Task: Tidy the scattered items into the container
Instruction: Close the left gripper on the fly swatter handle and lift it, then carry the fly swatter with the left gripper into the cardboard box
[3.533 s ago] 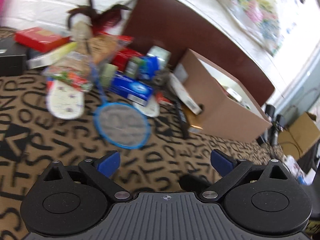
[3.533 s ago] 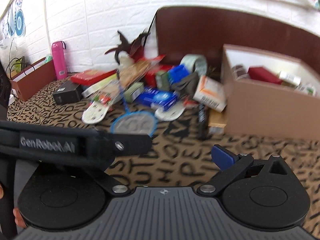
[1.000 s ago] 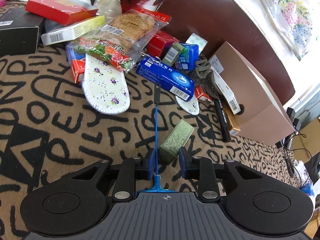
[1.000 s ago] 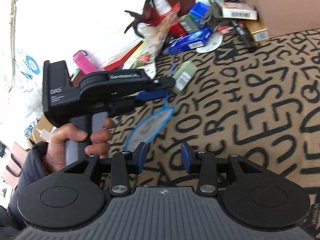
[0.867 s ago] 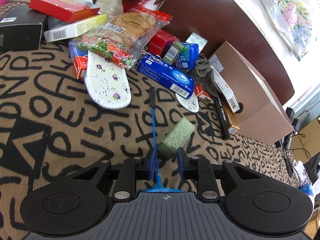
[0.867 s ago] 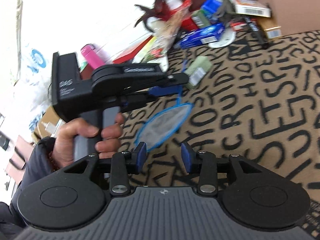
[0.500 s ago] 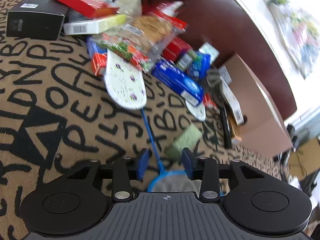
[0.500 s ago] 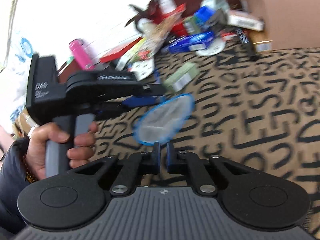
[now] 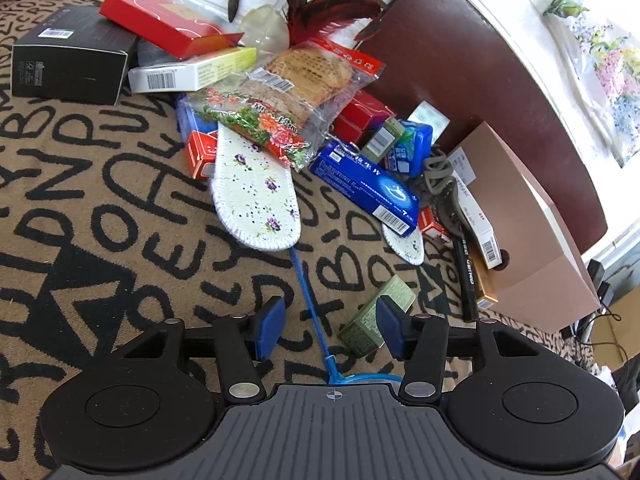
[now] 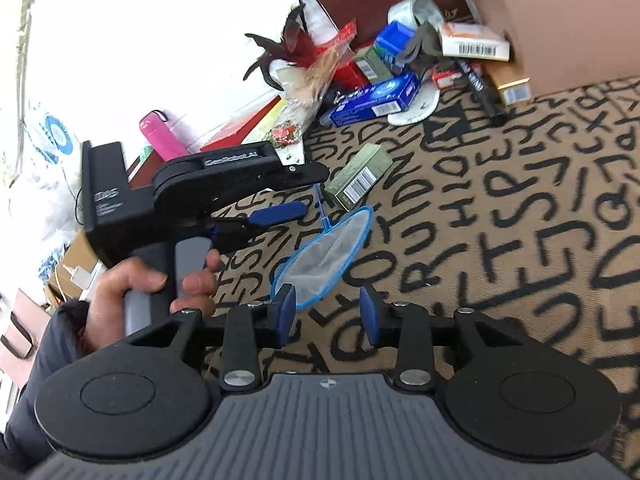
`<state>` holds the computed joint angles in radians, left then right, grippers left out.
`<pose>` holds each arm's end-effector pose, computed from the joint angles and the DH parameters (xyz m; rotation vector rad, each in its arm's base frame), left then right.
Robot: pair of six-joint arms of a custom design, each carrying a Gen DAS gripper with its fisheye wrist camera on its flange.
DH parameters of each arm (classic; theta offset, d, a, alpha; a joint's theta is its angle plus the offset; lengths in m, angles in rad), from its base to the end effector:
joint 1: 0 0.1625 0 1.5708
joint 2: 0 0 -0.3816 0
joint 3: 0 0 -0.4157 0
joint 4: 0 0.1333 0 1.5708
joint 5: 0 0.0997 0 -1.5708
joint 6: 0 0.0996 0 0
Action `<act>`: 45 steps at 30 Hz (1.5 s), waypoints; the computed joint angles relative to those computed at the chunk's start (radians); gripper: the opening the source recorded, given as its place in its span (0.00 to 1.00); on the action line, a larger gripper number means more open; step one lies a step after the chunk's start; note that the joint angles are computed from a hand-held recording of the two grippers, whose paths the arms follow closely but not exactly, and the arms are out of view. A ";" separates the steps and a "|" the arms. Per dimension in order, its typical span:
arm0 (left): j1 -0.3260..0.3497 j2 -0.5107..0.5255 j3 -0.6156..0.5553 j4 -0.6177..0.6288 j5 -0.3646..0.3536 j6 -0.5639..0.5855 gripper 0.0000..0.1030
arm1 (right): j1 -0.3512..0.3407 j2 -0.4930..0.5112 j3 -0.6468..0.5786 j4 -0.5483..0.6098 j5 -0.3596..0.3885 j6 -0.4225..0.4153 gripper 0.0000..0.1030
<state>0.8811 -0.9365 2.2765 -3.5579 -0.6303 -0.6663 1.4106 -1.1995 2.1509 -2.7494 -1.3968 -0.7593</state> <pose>-0.1126 -0.4725 0.0785 -0.3840 2.4237 -1.4030 0.0690 -0.5166 0.1065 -0.9311 2.9116 -0.4308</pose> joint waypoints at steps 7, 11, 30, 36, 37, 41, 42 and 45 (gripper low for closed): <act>0.010 0.029 -0.032 -0.023 0.008 0.032 0.68 | -0.001 0.033 -0.018 -0.086 -0.079 -0.059 0.13; 0.028 0.046 -0.063 -0.057 0.014 0.052 0.73 | -0.010 0.029 -0.022 -0.089 -0.082 -0.100 0.12; -0.040 0.050 -0.081 -0.142 0.034 0.142 0.00 | -0.054 -0.043 -0.019 -0.044 -0.016 -0.086 0.08; -0.086 0.078 -0.166 -0.169 -0.008 0.240 0.02 | -0.064 -0.105 -0.047 -0.028 0.052 -0.080 0.08; -0.089 0.087 -0.190 -0.162 -0.021 0.251 0.03 | -0.063 -0.111 -0.053 -0.042 0.057 -0.084 0.08; -0.095 0.147 -0.314 -0.140 -0.066 0.331 0.10 | -0.057 -0.126 -0.091 -0.098 0.077 -0.096 0.08; -0.092 0.165 -0.350 -0.128 -0.081 0.350 0.11 | -0.054 -0.128 -0.103 -0.110 0.081 -0.099 0.08; -0.081 0.216 -0.467 -0.076 -0.137 0.397 0.15 | -0.044 -0.115 -0.154 -0.155 0.080 -0.102 0.08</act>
